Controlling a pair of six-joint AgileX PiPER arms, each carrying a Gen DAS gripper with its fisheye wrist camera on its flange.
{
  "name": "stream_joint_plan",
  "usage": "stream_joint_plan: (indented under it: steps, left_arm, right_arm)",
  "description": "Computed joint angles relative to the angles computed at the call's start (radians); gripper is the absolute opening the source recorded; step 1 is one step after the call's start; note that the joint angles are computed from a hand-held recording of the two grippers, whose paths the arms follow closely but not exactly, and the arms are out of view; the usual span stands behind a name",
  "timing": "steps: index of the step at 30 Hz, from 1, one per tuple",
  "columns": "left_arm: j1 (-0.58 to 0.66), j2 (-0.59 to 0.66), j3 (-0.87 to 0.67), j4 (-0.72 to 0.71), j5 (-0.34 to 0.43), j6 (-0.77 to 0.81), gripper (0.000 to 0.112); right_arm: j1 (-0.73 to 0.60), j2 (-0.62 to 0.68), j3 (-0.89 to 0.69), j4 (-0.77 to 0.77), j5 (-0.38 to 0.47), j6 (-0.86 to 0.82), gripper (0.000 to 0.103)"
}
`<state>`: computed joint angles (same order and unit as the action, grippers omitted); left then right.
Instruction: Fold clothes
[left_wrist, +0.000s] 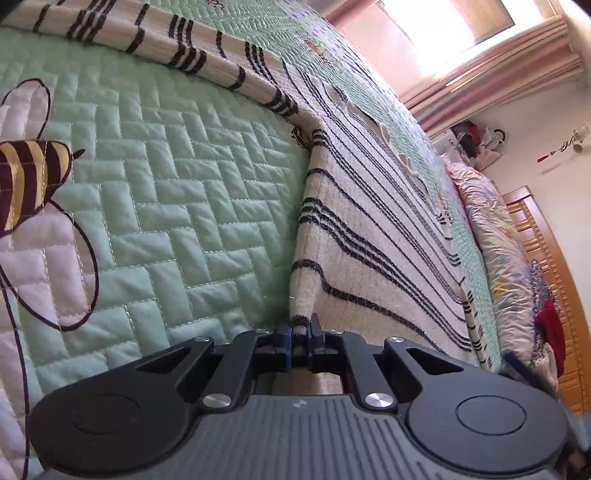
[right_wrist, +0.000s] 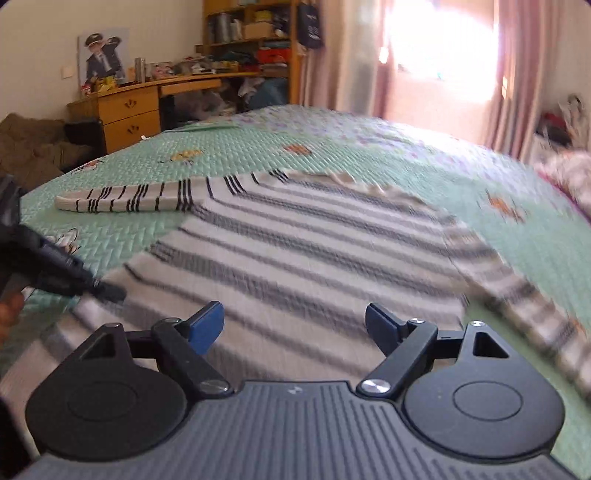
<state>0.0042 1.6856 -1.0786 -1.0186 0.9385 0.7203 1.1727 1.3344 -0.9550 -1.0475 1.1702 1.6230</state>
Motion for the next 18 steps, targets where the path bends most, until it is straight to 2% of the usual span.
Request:
stream_joint_plan:
  steps: [3,5,7,9,10,13,15,18]
  left_arm:
    - [-0.034,-0.029,-0.003,0.056,-0.042,-0.030,0.008]
    - [-0.035,-0.048,0.009,0.072,-0.058,-0.024,0.008]
    - [-0.034,-0.056,0.015,0.087,-0.065,-0.020,0.008]
    - [-0.020,-0.056,0.019,0.075,-0.053,-0.005,0.010]
    - [-0.009,-0.051,0.018,0.062,-0.041,0.003,0.010]
    - [0.046,-0.039,0.037,0.006,-0.007,0.026,0.011]
    - [0.087,-0.041,0.061,-0.030,0.008,0.044,0.011]
    - [0.122,-0.100,0.109,-0.047,-0.020,0.073,0.012]
  right_arm:
    - [-0.158,0.122,-0.078,-0.036,-0.159,-0.074,0.085]
    - [-0.249,0.227,-0.162,0.073,-0.217,-0.203,0.085]
    - [-0.268,0.347,-0.188,0.127,-0.250,-0.292,0.084]
    - [-0.196,0.366,-0.157,0.025,-0.199,-0.220,0.084]
    - [-0.179,0.356,-0.130,-0.003,-0.195,-0.165,0.084]
    - [-0.204,0.268,-0.072,0.036,-0.260,-0.124,0.084]
    - [-0.185,0.218,-0.049,0.053,-0.249,-0.107,0.084]
    - [-0.064,0.139,0.003,0.010,-0.191,0.035,0.085]
